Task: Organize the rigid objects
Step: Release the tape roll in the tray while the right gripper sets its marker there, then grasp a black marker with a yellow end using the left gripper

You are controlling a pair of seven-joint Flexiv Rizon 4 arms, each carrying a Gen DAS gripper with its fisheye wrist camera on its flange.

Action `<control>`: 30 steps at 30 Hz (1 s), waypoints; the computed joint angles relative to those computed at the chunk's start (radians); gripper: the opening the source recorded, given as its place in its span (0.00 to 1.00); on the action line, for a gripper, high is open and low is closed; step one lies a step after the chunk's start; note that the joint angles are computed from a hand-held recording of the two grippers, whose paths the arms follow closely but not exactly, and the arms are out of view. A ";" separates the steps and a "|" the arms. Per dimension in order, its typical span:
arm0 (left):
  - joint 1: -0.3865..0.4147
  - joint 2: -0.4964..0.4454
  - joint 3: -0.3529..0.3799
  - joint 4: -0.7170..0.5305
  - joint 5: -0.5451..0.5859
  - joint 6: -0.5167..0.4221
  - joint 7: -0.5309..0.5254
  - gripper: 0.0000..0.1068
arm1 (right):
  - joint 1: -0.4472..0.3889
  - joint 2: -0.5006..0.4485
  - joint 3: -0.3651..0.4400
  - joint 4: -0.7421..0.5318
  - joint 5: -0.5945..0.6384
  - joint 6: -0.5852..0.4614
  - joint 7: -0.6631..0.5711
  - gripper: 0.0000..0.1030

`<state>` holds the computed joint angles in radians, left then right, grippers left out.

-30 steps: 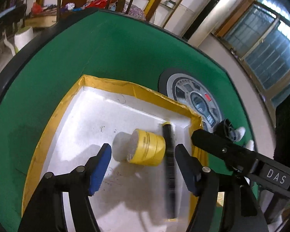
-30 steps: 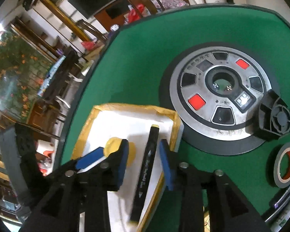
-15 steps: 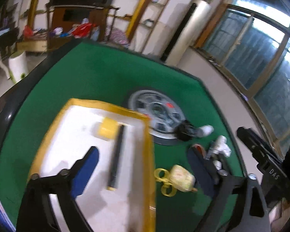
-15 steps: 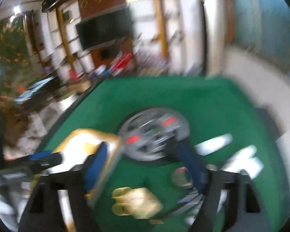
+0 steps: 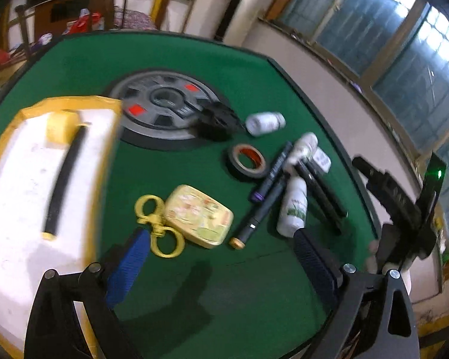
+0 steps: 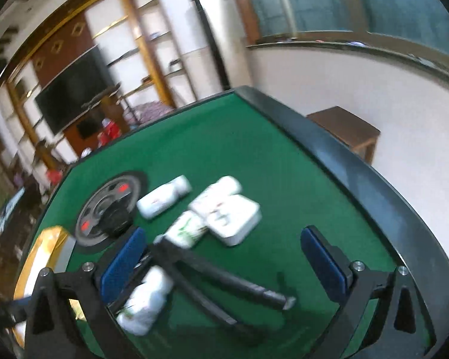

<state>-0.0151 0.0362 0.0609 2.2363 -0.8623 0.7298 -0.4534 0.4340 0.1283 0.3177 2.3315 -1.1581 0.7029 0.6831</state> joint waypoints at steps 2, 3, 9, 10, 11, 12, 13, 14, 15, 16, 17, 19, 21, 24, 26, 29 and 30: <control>-0.023 0.008 -0.016 0.024 -0.001 0.039 0.046 0.91 | -0.010 0.024 0.004 0.040 -0.027 -0.005 0.059 1.00; -0.034 0.014 -0.020 0.036 -0.007 0.056 0.073 0.91 | -0.009 0.023 0.007 0.047 -0.004 -0.014 0.060 1.00; -0.132 0.026 -0.057 0.102 -0.105 0.196 0.344 0.63 | -0.046 0.039 -0.018 0.079 -0.037 0.088 0.116 1.00; -0.134 0.013 -0.060 0.096 -0.071 0.196 0.338 0.58 | -0.051 0.040 -0.020 0.082 -0.045 0.102 0.122 1.00; -0.133 -0.003 -0.060 0.086 -0.046 0.187 0.322 0.50 | -0.056 0.039 -0.022 0.083 -0.051 0.110 0.125 1.00; -0.127 -0.021 -0.059 0.070 -0.019 0.166 0.302 0.47 | -0.061 0.040 -0.025 0.086 -0.061 0.121 0.134 1.00; -0.133 -0.032 -0.067 0.070 -0.034 0.185 0.309 0.47 | -0.068 0.041 -0.029 0.089 -0.073 0.135 0.144 1.00; -0.137 -0.040 -0.073 0.066 -0.045 0.202 0.325 0.46 | -0.074 0.043 -0.033 0.095 -0.083 0.151 0.156 1.00; -0.136 -0.052 -0.077 0.055 -0.022 0.202 0.313 0.41 | -0.080 0.045 -0.036 0.101 -0.088 0.164 0.165 1.00; -0.140 -0.056 -0.082 0.055 -0.019 0.218 0.314 0.39 | -0.086 0.046 -0.039 0.105 -0.091 0.179 0.174 1.00; -0.151 -0.060 -0.092 0.064 -0.016 0.268 0.330 0.30 | -0.090 0.047 -0.040 0.107 -0.090 0.189 0.178 1.00; -0.165 -0.068 -0.101 0.078 0.003 0.336 0.340 0.14 | -0.099 0.048 -0.042 0.116 -0.088 0.207 0.192 1.00; -0.158 -0.062 -0.094 0.082 0.001 0.310 0.347 0.14 | -0.108 0.049 -0.045 0.122 -0.088 0.228 0.205 1.00; -0.123 -0.041 -0.061 0.077 0.048 0.222 0.318 0.14 | -0.112 0.048 -0.039 0.124 -0.082 0.222 0.213 1.00; -0.095 -0.017 -0.035 0.081 0.085 0.156 0.296 0.14 | -0.112 0.043 -0.038 0.122 -0.080 0.225 0.209 1.00; -0.068 0.018 -0.010 0.097 0.109 0.105 0.292 0.14 | -0.110 0.029 -0.042 0.114 -0.075 0.234 0.188 1.00; -0.064 0.027 -0.007 0.100 0.114 0.093 0.293 0.16 | -0.109 0.026 -0.043 0.111 -0.074 0.237 0.180 1.00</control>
